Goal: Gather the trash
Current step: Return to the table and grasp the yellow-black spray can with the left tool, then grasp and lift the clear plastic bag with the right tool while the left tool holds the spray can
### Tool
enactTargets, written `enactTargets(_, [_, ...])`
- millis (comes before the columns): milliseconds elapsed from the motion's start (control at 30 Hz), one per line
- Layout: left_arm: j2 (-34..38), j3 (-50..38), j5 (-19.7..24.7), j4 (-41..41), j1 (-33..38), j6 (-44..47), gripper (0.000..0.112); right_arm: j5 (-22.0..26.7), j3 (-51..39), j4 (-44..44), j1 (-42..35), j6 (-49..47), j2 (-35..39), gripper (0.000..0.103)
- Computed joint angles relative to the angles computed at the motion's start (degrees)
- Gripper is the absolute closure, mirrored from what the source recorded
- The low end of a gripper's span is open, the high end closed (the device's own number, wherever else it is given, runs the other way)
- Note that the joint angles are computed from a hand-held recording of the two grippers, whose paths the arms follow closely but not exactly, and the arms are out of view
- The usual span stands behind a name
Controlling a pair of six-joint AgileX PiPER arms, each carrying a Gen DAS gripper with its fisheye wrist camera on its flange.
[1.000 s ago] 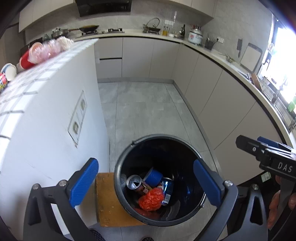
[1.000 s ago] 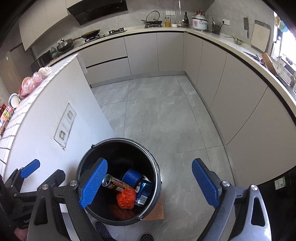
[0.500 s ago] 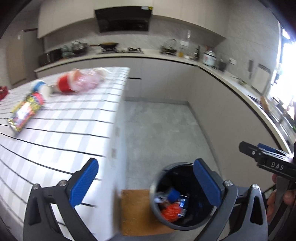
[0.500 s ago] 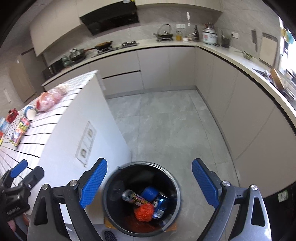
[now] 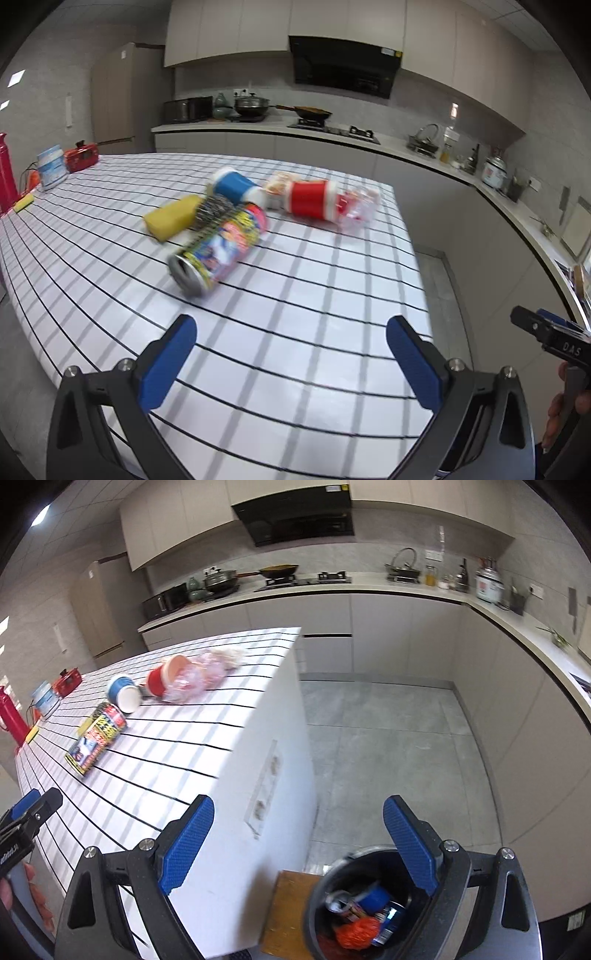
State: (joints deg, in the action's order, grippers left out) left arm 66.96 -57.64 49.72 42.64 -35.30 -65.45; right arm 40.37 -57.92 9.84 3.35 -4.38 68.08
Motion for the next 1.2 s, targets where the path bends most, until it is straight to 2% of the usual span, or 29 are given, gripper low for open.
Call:
enactTargets(67, [-0.9,0.7,-2.9,-1.5,5.5,4.7,0.010,-0.6,-2.3,-5.4,5.2,7.1,2.1,0.009])
enactTargets(200, [-0.5,0.3,-10.0,-10.7,17.2,19.0,0.011,-0.6,-7.1,-14.5,13.1,18.9,6.7,0.009])
enactTargets(300, [2.8,-1.4,-15.0,-21.4,25.3,33.9,0.016,0.3,-11.5,-20.3,17.8,26.5,11.1,0.009])
enactTargets(433, [7.7,-4.1,-18.0,-34.0,31.8,50.2,0.021,2.2,-16.6,-25.2,21.9,32.7,15.8,0.009])
enactTargets(667, [14.6,-8.7,-17.9,-48.7,35.9,68.5,0.026,5.3,-25.7,-30.6,25.5,39.9,24.3,0.009])
enactTargets(733, [16.4,-10.0,-17.2,-50.2,35.9,70.9,0.028,6.0,-28.0,-31.4,25.7,41.1,26.4,0.009])
enactTargets(833, [18.7,-12.0,-15.5,-55.1,37.1,76.2,0.036,6.6,-32.0,-30.7,25.2,41.8,29.7,0.009])
enactTargets(900, [20.2,-13.3,-14.1,-57.2,37.6,78.3,0.048,7.0,-34.6,-31.1,25.0,42.3,31.8,0.009])
enactTargets(967, [21.7,-14.5,-13.0,-60.1,38.6,81.0,0.053,7.0,-37.4,-29.8,24.1,41.5,33.9,0.009])
enactTargets(1133, [22.6,-15.6,-10.9,-67.2,41.2,86.8,0.057,7.4,-46.2,-25.5,21.6,39.0,40.0,0.009])
enactTargets(1200, [22.2,-15.1,-11.5,-68.3,41.7,87.3,0.058,8.3,-50.5,-24.5,21.1,38.2,43.0,0.009])
